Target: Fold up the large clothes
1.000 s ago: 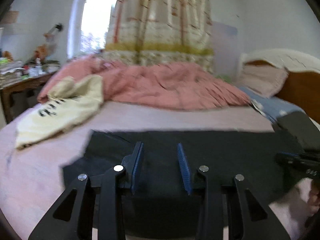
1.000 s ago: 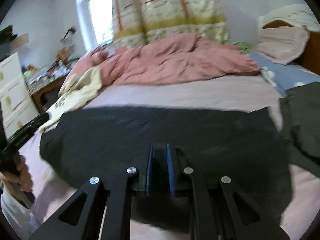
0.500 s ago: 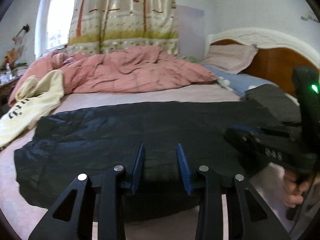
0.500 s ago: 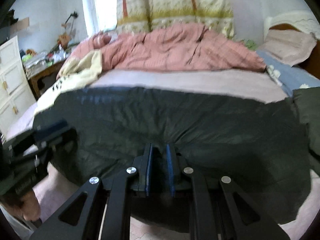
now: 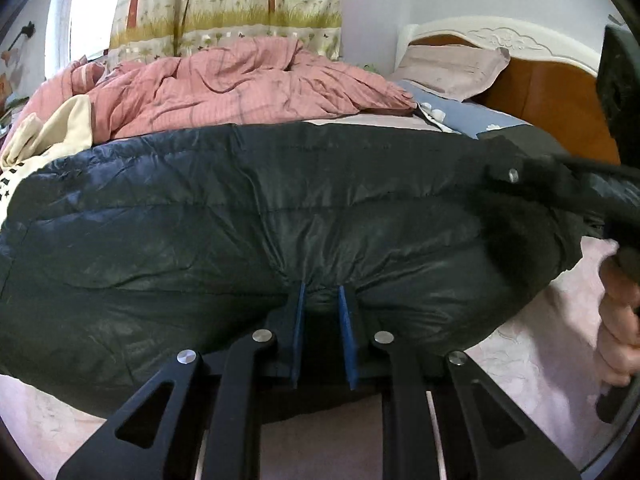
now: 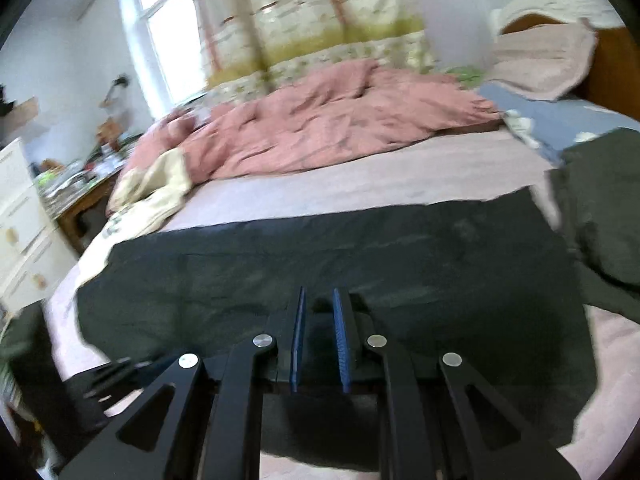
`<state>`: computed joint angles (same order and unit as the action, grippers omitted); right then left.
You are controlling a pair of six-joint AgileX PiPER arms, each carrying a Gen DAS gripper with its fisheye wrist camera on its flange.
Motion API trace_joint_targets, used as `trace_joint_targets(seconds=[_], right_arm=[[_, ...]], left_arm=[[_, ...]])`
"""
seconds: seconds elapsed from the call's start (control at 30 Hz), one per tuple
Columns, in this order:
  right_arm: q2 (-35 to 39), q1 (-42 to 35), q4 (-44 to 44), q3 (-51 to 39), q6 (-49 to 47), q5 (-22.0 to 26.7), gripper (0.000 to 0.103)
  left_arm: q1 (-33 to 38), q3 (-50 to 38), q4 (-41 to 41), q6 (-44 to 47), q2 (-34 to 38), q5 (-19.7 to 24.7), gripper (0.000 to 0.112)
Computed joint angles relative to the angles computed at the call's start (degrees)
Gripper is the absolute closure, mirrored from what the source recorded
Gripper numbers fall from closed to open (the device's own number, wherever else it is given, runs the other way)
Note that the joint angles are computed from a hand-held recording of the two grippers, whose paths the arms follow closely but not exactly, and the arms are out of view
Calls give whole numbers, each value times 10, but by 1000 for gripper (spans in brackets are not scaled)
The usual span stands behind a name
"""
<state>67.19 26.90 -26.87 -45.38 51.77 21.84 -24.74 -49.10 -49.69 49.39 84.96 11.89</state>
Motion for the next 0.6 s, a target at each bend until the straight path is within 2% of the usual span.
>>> trace_joint_targets(seconds=[0.13,0.23,0.3,0.33,0.4,0.5,0.6], right_arm=[[31,52,-17,-39,6,33,87],[103,37,132,-108,-117,54,87],[187,23,219,-191,-201,142,87],[214,17,228,-218,-214,170,87],[249,9,237,-246,-212,170,87],[288,-14,262,-298,-218,196,88],[366,-37,262,-395,-220,250,88]], left_arm=[[13,13,-141,133,1,3,96],[44,21,-250,238,1,43,96],[66,24,-280,260,4,74,96],[72,24,-285,259,7,83,97],[72,23,-279,249,10,80,97],[76,-5,-183,143,28,97,97],[85,-25,-151,99,47,120,98]])
